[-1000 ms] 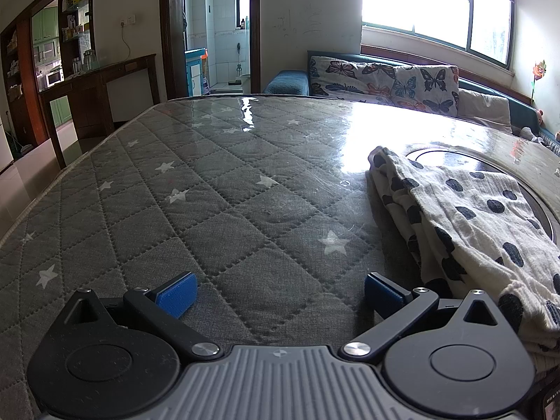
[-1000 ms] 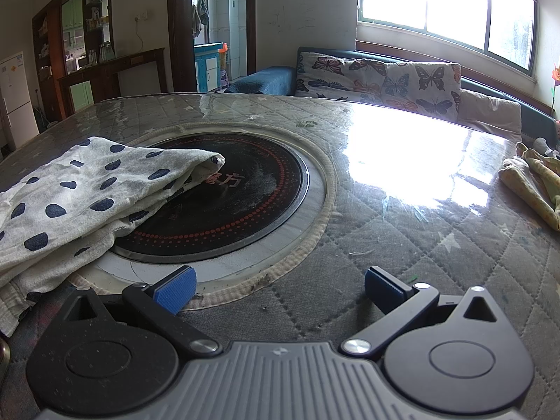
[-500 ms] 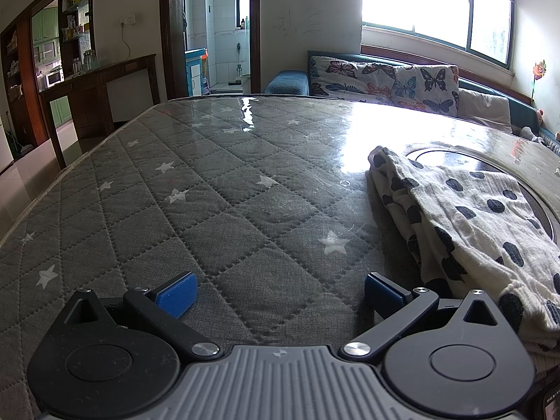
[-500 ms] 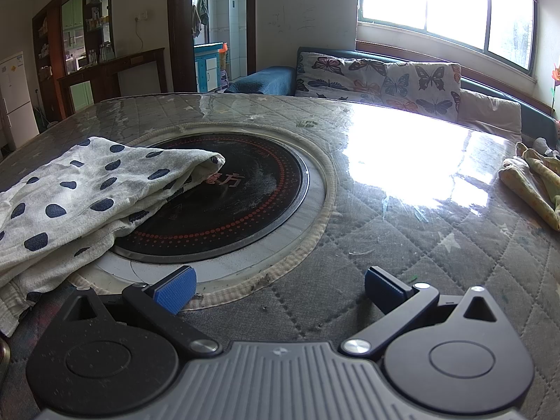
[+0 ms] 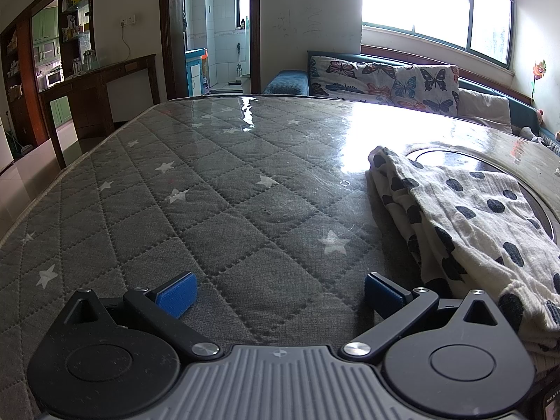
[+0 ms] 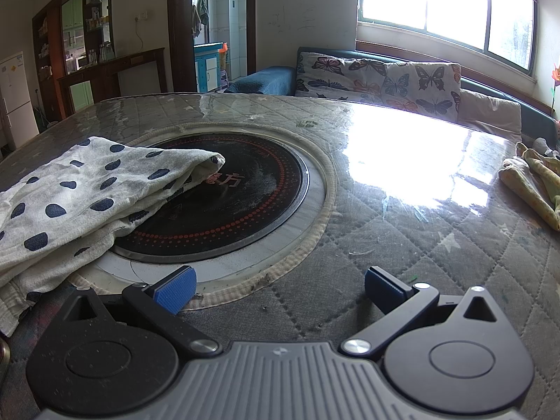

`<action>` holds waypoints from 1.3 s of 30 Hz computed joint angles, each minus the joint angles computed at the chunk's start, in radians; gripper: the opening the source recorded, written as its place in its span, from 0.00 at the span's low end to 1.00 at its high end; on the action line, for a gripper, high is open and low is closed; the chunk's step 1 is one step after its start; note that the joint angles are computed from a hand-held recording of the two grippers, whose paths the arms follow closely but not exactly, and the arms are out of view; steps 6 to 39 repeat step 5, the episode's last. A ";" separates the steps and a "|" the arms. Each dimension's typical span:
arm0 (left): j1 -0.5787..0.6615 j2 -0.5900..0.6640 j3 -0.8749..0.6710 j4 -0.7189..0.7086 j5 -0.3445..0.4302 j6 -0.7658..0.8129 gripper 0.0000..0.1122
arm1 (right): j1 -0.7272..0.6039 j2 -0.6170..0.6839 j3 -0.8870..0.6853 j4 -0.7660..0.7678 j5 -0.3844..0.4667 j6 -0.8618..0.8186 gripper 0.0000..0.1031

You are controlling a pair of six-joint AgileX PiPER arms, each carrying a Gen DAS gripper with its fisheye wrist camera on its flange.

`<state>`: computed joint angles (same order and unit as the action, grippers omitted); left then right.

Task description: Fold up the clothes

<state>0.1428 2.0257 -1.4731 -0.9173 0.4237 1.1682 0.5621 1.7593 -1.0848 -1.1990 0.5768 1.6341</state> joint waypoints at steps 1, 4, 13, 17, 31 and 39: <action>0.000 0.000 0.000 0.000 0.000 0.000 0.92 | 0.000 0.000 0.000 0.000 0.000 0.000 1.00; 0.000 0.000 0.000 0.001 0.000 -0.001 0.92 | 0.000 0.000 0.000 0.000 0.000 0.000 1.00; 0.000 0.000 0.000 0.001 0.000 -0.001 0.92 | 0.000 0.000 0.000 0.000 0.000 0.000 1.00; 0.000 0.000 0.000 0.001 0.000 -0.001 0.92 | 0.000 0.000 0.000 0.000 0.000 0.000 1.00; 0.000 0.000 0.000 0.001 0.000 -0.001 0.92 | 0.000 0.000 0.000 0.000 0.000 0.000 1.00; 0.000 0.000 0.000 0.001 0.000 -0.001 0.92 | 0.000 0.000 0.000 0.000 0.000 0.000 1.00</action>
